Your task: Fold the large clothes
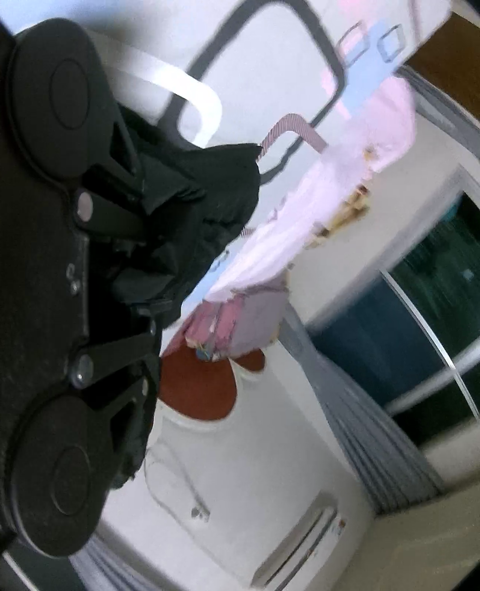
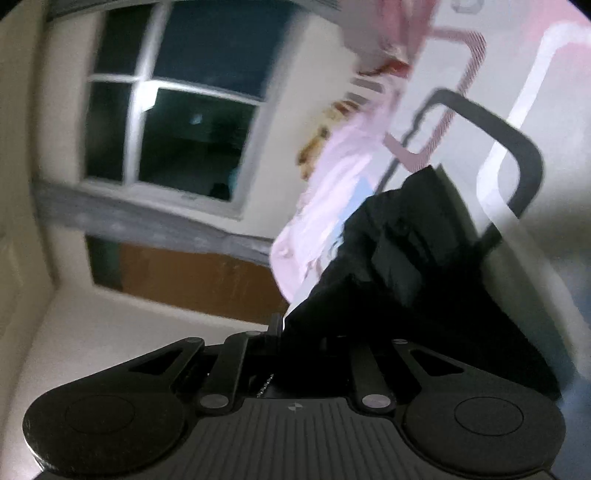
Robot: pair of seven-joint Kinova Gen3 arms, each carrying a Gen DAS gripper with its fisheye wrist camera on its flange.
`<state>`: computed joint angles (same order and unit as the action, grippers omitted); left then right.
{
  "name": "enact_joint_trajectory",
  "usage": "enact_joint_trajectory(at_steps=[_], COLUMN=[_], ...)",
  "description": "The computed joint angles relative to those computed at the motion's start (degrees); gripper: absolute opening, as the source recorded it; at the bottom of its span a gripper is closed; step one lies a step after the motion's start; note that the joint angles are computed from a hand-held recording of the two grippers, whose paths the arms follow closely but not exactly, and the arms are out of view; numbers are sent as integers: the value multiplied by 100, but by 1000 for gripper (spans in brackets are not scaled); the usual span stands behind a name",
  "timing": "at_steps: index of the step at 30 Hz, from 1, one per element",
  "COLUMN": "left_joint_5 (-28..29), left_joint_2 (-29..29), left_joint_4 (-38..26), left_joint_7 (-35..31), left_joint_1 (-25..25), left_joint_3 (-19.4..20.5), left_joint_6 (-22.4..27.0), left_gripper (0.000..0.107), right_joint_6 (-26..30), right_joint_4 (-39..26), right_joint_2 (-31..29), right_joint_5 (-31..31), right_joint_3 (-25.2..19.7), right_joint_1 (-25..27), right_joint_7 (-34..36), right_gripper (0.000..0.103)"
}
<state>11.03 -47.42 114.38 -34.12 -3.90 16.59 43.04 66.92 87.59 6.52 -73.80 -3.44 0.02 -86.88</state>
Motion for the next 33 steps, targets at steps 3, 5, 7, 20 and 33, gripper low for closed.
enact_joint_trajectory(at_steps=[3, 5, 7, 20, 33], left_joint_5=[31, 19, -178, 283, -612], left_joint_2=[500, 771, 1150, 639, 2135], left_joint_4=[283, 324, 165, 796, -512], left_joint_7=[-109, -184, -319, -414, -2172], left_joint_1=[61, 29, 99, -305, 494], left_joint_3=[-621, -809, -901, -1345, -1440], left_joint_6=[-430, -560, -445, -1395, 108], left_gripper=[23, 25, 26, 47, 72], right_joint_6=[-606, -1072, -1453, -1213, -1148], right_joint_4=[-337, -421, -529, -1628, -2665], right_joint_2=[706, 969, 1074, 780, 1553], right_joint_5=[45, 68, 154, 2990, 5219], right_joint_3=[-513, -881, -1245, 150, -641], right_joint_1=[190, 436, 658, -1452, -1903], right_joint_7=[-533, -519, -333, 1217, 290], right_gripper=[57, 77, 77, 77, 76])
